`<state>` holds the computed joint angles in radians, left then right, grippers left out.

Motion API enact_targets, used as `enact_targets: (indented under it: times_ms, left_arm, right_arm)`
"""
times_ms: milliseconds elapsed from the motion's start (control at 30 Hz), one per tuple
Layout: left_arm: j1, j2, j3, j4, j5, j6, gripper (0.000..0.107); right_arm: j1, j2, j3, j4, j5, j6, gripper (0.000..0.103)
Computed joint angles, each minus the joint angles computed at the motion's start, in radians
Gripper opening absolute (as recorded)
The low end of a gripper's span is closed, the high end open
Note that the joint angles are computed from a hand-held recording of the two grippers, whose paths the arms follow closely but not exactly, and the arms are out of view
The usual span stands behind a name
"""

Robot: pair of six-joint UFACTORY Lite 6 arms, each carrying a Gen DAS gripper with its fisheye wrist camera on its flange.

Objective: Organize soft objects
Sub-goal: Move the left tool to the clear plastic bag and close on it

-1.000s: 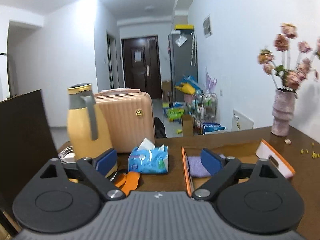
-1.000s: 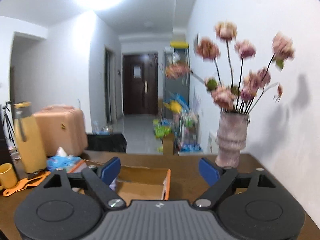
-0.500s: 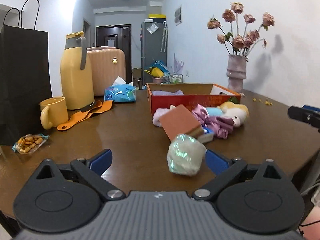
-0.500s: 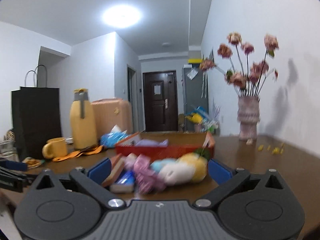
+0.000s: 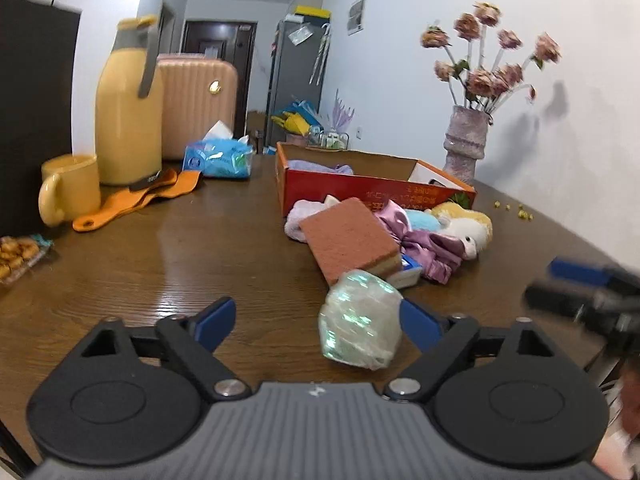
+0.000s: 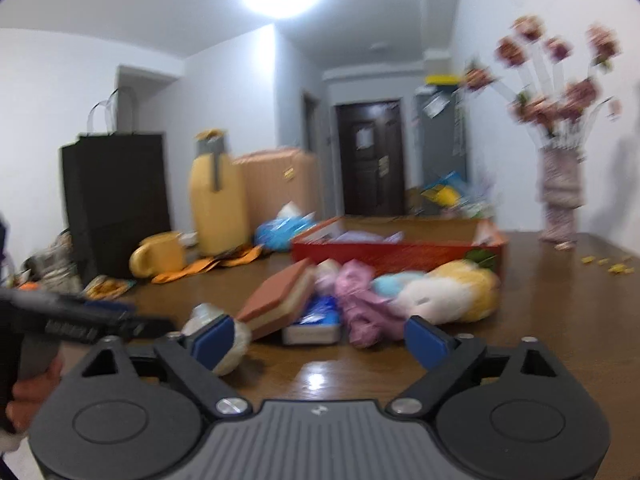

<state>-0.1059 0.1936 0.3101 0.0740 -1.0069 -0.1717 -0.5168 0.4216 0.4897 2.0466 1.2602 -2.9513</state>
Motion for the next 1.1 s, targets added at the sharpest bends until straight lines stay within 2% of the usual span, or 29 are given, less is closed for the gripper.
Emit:
enact_targets:
  times_ms: [67, 133, 233, 300, 400, 500, 567, 667, 700, 767, 800, 1000, 1100]
  left_arm:
    - [0.046, 0.0, 0.027, -0.007, 0.044, 0.0, 0.082]
    - [0.087, -0.002, 0.049, -0.003, 0.086, -0.014, 0.076]
    - [0.187, -0.006, 0.095, 0.222, 0.16, -0.214, 0.069]
    - [0.226, 0.016, 0.122, 0.373, 0.135, -0.34, 0.069]
    - [0.198, 0.077, 0.176, 0.41, 0.136, -0.36, 0.068]
    - [0.232, 0.142, 0.238, 0.538, 0.142, -0.498, 0.07]
    - [0.25, 0.171, 0.266, 0.611, 0.12, -0.6, 0.072]
    - [0.265, 0.177, 0.269, 0.621, 0.116, -0.624, 0.071]
    - [0.272, 0.178, 0.263, 0.621, 0.114, -0.616, 0.067]
    - [0.29, 0.187, 0.253, 0.641, 0.101, -0.604, 0.044]
    - [0.306, 0.193, 0.244, 0.658, 0.09, -0.604, 0.042]
    - [0.401, 0.197, 0.17, 0.713, 0.005, -0.573, 0.041]
    - [0.402, 0.192, 0.163, 0.722, 0.003, -0.574, 0.042]
  right_arm:
    - [0.111, 0.031, 0.038, 0.042, -0.038, 0.024, 0.086]
    - [0.213, 0.053, 0.089, 0.081, -0.084, 0.088, 0.074]
    - [0.268, 0.089, 0.182, 0.061, -0.103, 0.262, 0.065]
    - [0.27, 0.124, 0.258, 0.028, -0.121, 0.39, 0.063]
    - [0.287, 0.174, 0.363, 0.0, -0.202, 0.51, 0.06]
    - [0.315, 0.21, 0.4, -0.01, -0.242, 0.5, 0.059]
    - [0.331, 0.222, 0.383, 0.011, -0.224, 0.454, 0.058]
    - [0.351, 0.188, 0.31, 0.062, -0.197, 0.329, 0.055]
    - [0.357, 0.177, 0.283, 0.075, -0.183, 0.277, 0.056]
    - [0.368, 0.159, 0.252, 0.063, -0.187, 0.235, 0.057]
    - [0.37, 0.157, 0.243, 0.049, -0.189, 0.231, 0.056]
    - [0.28, 0.118, 0.189, -0.057, -0.145, 0.283, 0.057]
    - [0.252, 0.127, 0.222, -0.103, -0.118, 0.38, 0.057]
